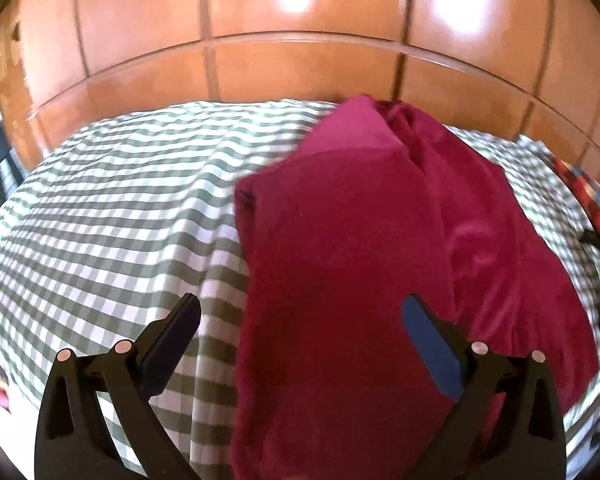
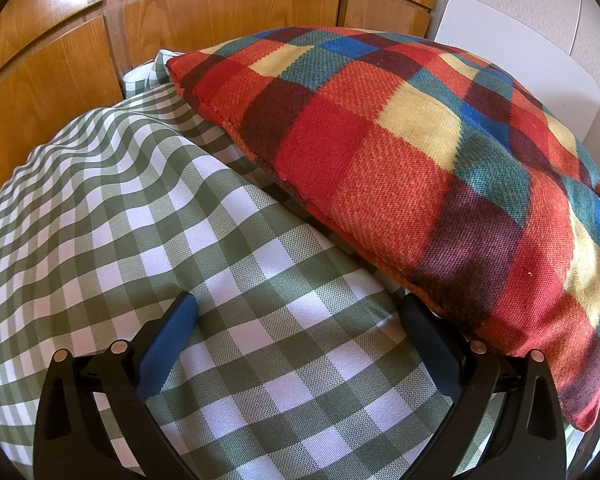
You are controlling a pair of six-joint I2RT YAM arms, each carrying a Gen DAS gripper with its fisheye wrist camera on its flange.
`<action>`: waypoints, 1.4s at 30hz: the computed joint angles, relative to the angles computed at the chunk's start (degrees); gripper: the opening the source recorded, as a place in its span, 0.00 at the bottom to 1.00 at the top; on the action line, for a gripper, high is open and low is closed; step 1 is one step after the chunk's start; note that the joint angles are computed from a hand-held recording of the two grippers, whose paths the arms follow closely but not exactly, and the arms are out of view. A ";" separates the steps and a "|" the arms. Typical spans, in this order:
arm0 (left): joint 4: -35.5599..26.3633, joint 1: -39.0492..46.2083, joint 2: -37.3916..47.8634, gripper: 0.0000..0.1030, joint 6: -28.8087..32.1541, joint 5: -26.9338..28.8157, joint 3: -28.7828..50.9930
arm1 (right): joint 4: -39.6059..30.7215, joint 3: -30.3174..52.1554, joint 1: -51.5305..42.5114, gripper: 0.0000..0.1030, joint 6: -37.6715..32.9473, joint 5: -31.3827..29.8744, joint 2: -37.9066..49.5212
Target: Fold small clothes
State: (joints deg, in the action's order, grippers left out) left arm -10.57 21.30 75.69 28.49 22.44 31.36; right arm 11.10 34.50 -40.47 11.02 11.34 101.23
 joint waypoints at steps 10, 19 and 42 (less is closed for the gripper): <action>2.30 -3.77 -4.26 0.98 -3.86 -4.07 -1.47 | -10.60 -5.24 7.99 0.97 -1.42 -2.39 -15.98; 0.76 1.83 -2.32 0.98 0.58 -0.21 -2.78 | -17.36 -14.80 45.66 0.97 21.08 -25.83 -41.22; -21.03 14.54 -3.94 0.67 34.01 14.74 -4.42 | -14.18 -9.78 57.15 0.05 26.46 -15.68 -37.83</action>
